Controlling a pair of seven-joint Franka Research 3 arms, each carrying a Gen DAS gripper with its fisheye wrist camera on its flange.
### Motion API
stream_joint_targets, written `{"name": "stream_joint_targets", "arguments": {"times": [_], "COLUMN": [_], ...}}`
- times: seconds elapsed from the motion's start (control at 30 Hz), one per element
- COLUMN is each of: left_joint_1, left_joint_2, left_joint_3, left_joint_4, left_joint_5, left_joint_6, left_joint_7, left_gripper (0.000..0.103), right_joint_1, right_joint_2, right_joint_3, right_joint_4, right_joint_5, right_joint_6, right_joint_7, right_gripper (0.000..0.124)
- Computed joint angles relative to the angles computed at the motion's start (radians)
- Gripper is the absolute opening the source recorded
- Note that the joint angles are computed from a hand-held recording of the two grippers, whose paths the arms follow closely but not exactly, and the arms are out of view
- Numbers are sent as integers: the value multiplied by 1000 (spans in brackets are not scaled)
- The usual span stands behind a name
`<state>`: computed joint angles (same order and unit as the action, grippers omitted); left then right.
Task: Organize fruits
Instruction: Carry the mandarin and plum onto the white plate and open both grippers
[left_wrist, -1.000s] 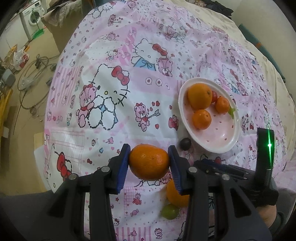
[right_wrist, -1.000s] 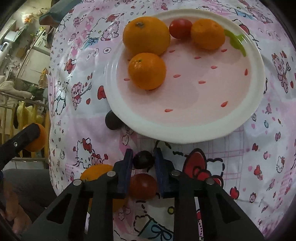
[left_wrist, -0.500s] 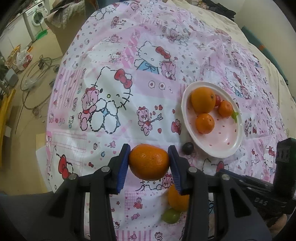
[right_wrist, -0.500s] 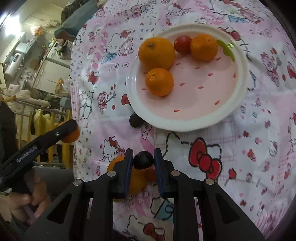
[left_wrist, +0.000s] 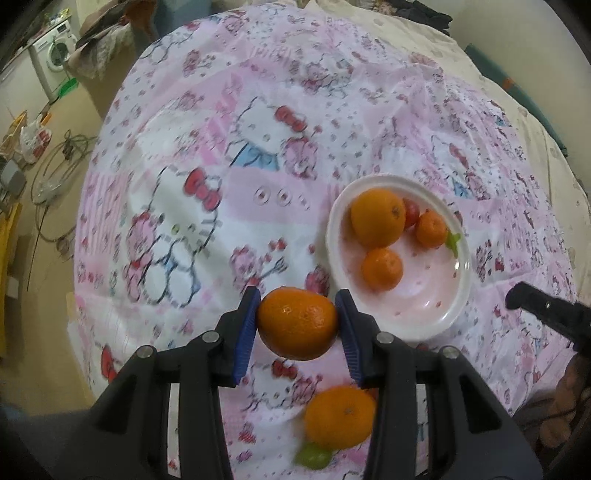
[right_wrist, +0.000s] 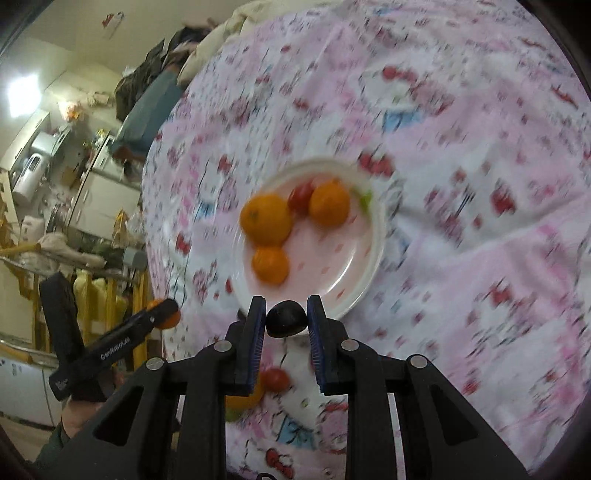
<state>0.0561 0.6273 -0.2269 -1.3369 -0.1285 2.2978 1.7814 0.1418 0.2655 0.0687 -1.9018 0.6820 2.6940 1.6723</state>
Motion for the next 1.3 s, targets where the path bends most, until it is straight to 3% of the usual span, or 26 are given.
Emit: {"name": "stream_joint_targets", "arguments": {"times": [0.33, 0.53, 0.63, 0.87, 1.03, 1.3], "left_joint_1": [-57, -86, -98, -111, -120, -121], "left_joint_2": [173, 305, 345, 376, 425, 409], "left_joint_3": [-18, -29, -27, -18, -18, -16], "left_joint_4": [246, 443, 500, 545, 631, 598], "left_joint_5": [14, -1, -5, 1, 6, 10], "left_joint_6": [-70, -195, -214, -234, -292, -274], "left_joint_7": [-11, -39, -48, -69, -77, -64], "left_gripper": [37, 38, 38, 38, 38, 40], "right_joint_1": [-52, -68, -75, -76, -85, -79], "right_joint_2": [91, 142, 162, 211, 228, 249], "right_joint_3": [-20, -14, -4, -3, 7, 6], "right_joint_4": [121, 172, 191, 239, 251, 270], "right_joint_5": [-42, -50, -39, -51, -40, -46], "right_joint_6": [-42, -67, -74, -101, -118, -130], "right_joint_7": [2, 1, -8, 3, -3, 13], "right_gripper": [24, 24, 24, 24, 24, 27]}}
